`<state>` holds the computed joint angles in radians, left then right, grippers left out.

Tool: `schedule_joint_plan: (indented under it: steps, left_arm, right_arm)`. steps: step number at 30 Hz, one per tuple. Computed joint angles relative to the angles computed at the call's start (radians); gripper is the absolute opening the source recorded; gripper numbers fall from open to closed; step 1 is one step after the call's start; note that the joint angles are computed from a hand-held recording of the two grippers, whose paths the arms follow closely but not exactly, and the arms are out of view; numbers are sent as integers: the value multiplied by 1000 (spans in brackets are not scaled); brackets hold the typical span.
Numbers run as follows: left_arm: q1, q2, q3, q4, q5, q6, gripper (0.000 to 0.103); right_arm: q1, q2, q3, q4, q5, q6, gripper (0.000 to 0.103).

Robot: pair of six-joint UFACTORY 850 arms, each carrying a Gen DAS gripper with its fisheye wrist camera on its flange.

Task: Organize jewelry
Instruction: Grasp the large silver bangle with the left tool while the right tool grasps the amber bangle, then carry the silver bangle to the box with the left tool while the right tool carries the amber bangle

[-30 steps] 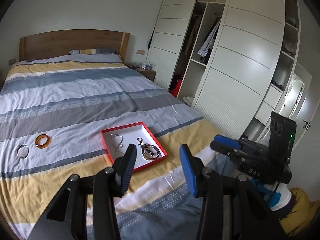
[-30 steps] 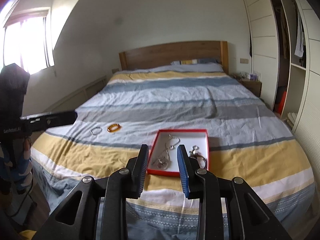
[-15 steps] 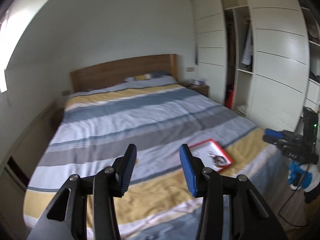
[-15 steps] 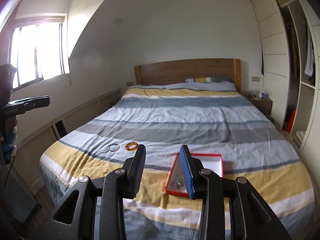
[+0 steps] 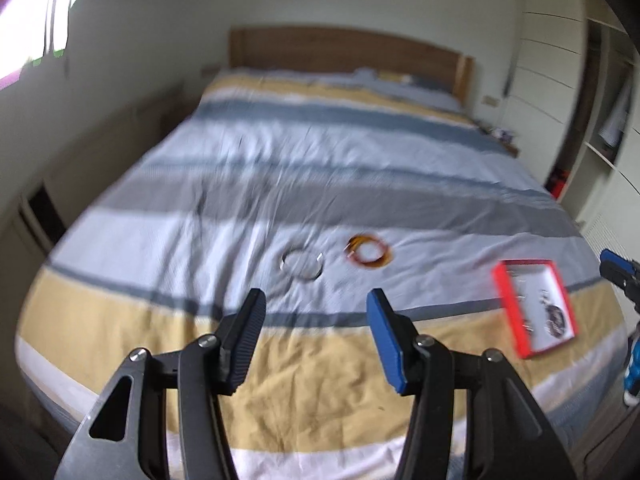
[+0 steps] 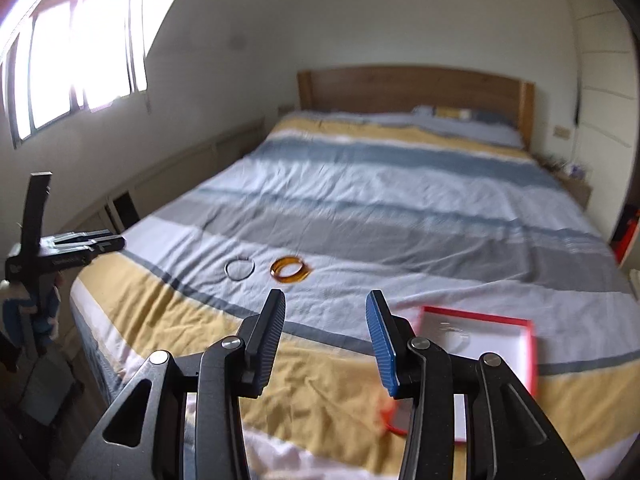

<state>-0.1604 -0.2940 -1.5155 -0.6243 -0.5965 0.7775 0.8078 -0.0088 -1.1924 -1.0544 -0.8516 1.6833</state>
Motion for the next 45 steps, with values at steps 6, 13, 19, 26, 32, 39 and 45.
schedule_joint_plan:
  steps: [6,13,19,26,32,39,45]
  left_arm:
    - [-17,-237,-164,101,8,-177,50]
    - [-47,-514,-456,191,-34,-333,50]
    - [-78,-665,-630,313,-59,-417,50]
    - [-97,-683,-618,351,17,-423,38]
    - [-95,-635,-548,329,61,-417,9]
    - [-90,-484,-329,279,131,-385,4]
    - [-96,-275,-53,308,247,-352,4]
  right_arm:
    - [-194,-241,-137,139,276,-198,42]
    - [-321,-516,-365,339,410,-449,42]
    - [-380,-691,-526,533,437,-650,42]
    - [-388,-796,-625,585,417,-727,28]
    - [-366,-751,-563,526,450,-645,11]
    - [-309,-604,-381,360,466,-423,10]
    - [-220,-441,-211,198,395,-220,10]
